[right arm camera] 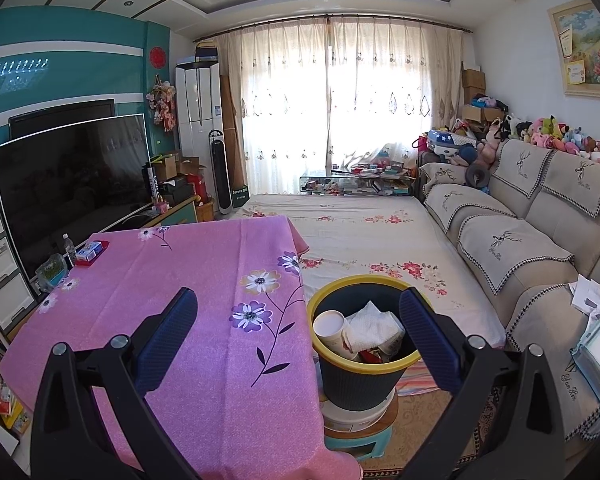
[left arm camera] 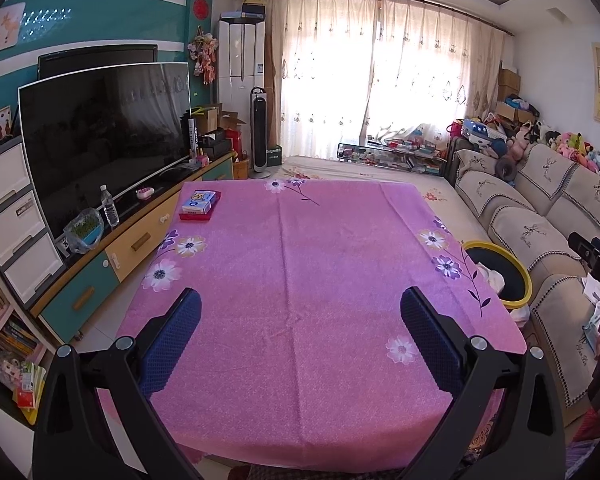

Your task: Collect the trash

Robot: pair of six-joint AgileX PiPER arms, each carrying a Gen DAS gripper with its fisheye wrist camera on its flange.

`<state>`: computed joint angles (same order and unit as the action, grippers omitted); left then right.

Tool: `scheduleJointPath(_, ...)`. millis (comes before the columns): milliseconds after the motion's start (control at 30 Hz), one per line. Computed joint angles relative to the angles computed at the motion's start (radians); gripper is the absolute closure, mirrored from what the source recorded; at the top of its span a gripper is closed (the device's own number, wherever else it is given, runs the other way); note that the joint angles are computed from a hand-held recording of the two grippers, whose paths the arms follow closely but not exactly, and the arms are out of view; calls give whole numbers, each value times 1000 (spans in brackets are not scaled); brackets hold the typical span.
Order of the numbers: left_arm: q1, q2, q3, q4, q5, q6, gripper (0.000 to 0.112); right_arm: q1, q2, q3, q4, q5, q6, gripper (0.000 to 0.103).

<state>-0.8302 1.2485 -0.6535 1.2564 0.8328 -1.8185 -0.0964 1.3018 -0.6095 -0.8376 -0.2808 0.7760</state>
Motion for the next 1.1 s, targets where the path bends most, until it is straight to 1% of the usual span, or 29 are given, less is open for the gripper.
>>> scheduleJointPath(367,-9,28,-10,-1,9,-11,14,-2,2,-1,-10,-1,9,7)
scheduleJointPath(467,-2,30,-11,-2,-7,-9,14,-2,6,5,11,-7,-15,7)
scheduleJointPath(767,14,56,-25,-15,-15,-4,14,-4,12,7,17,-9,-25,7)
scheduleJointPath(800,15,57,-21,-1,-18,-12,14,-3,13,6,17,-9,-23,7)
scheduleJointPath(900,-15,63,-9,60,24,-72,14,-1,12,5,21,-7,-26,7)
scheduleJointPath(1033,-32,68,4,103,48,-122,14,-3,18,7,11,-11,-21,7)
scheduleJointPath(1100,-2,68,-7,85,18,-94,14,-4,34,1,1,-18,-14,7)
